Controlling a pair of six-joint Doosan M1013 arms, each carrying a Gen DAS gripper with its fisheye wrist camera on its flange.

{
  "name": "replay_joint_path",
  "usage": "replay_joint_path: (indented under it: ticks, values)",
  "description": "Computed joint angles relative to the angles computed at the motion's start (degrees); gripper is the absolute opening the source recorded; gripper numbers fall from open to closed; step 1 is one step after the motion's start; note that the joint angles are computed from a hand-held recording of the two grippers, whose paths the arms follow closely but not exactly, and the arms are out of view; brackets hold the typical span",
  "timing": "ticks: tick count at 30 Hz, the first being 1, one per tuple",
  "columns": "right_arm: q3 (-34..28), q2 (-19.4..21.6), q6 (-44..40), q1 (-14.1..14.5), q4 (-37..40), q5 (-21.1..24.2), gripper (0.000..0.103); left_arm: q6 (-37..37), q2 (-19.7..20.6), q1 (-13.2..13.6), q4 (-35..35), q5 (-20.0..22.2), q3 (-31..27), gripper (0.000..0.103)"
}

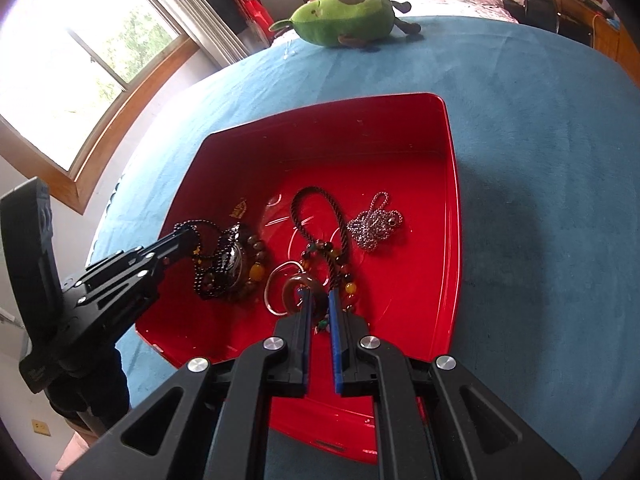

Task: Organize jewelry
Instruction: 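Open both tools to release the necklace and orange ring in the tin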

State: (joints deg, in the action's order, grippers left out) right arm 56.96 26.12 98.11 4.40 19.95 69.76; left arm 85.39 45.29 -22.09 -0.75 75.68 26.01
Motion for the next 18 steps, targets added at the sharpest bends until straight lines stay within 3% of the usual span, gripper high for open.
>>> replay_joint_path:
  ticks: [9, 18]
  values:
    - [-0.13, 0.63, 0.03, 0.03, -0.02, 0.39, 0.011, -0.33, 1.86, 0.13, -0.61, 2.85, -2.79, 0.005]
    - [1.37, -0.42, 0.12, -0.13, -0.34, -1.66, 0.011, 0.15, 0.09, -0.15, -0.33, 0.32, 0.12, 0.008]
